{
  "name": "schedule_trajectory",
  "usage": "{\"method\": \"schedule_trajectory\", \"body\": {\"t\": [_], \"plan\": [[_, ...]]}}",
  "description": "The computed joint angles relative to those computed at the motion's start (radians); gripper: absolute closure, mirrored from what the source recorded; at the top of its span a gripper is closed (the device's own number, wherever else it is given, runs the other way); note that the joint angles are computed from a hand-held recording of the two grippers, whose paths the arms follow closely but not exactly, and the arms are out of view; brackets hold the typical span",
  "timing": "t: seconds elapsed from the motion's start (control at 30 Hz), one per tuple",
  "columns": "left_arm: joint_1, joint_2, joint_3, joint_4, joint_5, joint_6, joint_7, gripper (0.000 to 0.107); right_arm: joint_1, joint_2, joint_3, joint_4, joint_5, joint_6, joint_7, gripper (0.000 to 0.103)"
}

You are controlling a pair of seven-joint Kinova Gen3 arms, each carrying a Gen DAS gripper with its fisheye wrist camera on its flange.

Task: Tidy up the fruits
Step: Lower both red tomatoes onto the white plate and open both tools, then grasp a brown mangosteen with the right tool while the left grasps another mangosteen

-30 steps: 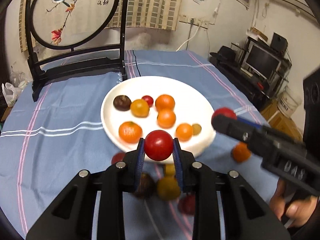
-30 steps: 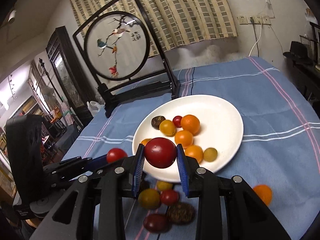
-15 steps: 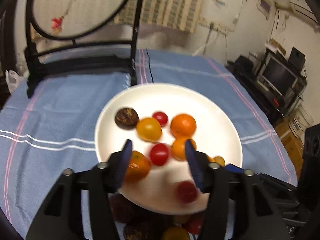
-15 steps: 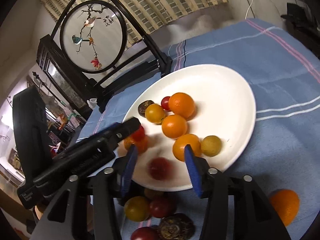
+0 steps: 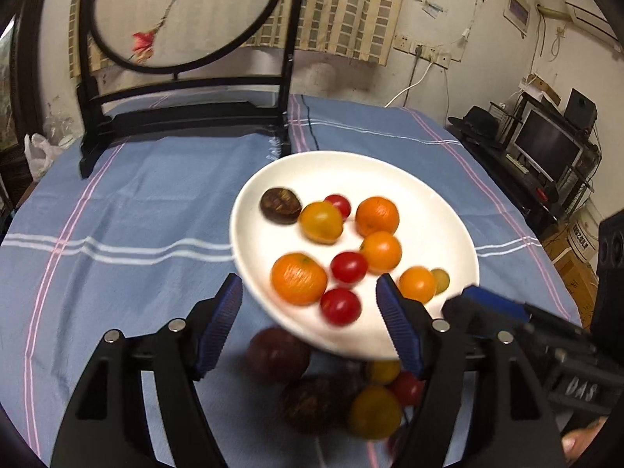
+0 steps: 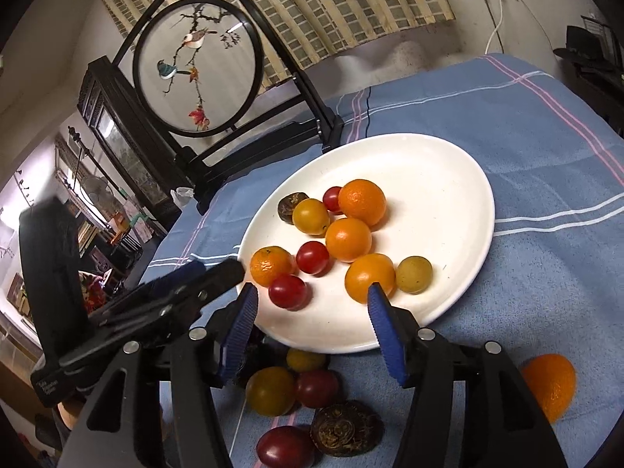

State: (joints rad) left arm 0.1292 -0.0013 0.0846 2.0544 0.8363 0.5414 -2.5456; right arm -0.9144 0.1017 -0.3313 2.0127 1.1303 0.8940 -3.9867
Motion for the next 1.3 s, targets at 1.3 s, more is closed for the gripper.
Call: {"method": "schedule_trajectory", "body": {"t": [1.3], "plan": [[-0.085, -0.039, -0.072, 0.095, -0.012, 0.09, -0.074, 0.02, -0.151, 0.173, 0.062, -0.243, -0.401, 0.256, 0.54, 0.058]]}}
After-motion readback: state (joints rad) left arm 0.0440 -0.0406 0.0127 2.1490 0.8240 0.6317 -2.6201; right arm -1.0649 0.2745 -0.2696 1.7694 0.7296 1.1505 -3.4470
